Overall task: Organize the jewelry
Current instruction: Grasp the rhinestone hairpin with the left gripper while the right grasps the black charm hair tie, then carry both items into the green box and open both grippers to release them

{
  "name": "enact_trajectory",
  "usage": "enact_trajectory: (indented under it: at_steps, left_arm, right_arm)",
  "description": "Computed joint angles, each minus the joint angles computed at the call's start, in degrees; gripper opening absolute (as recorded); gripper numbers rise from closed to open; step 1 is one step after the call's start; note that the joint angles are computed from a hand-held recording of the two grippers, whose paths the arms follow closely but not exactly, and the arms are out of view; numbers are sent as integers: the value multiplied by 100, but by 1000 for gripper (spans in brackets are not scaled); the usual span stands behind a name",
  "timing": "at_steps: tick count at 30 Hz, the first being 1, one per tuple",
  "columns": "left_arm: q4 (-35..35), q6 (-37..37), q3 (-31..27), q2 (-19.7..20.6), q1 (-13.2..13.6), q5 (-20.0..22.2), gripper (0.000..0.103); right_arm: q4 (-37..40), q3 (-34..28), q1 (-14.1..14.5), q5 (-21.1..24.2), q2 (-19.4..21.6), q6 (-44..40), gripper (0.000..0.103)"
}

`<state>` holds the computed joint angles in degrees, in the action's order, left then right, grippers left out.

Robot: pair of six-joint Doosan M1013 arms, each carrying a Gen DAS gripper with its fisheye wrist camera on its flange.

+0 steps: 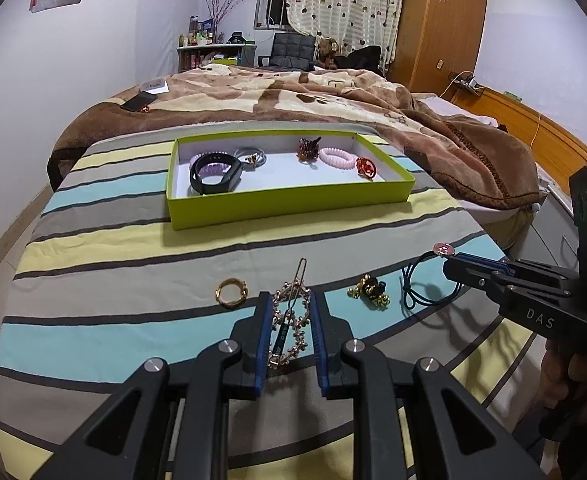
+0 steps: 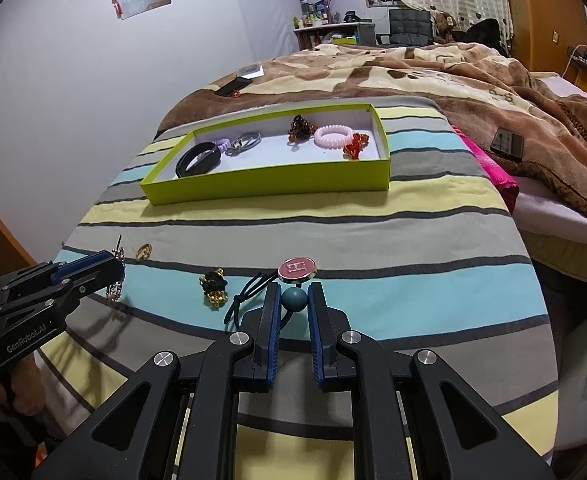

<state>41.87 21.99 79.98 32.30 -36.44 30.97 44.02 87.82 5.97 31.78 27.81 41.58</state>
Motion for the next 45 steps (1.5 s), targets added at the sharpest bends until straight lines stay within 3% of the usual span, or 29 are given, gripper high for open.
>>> enact_trajectory:
  at_steps: [17, 26, 45]
  left_arm:
    - [452, -188, -305, 84, 27, 72, 20]
    - [276, 186, -735, 292, 161, 205, 20]
    - [-353, 1100, -1811, 919, 460, 520, 20]
  right_arm:
    - [447, -266, -21, -63, 52, -353, 14]
    - [533, -619, -10, -29, 226, -366, 14]
    - [-225, -1742, 112, 223, 931, 527, 14]
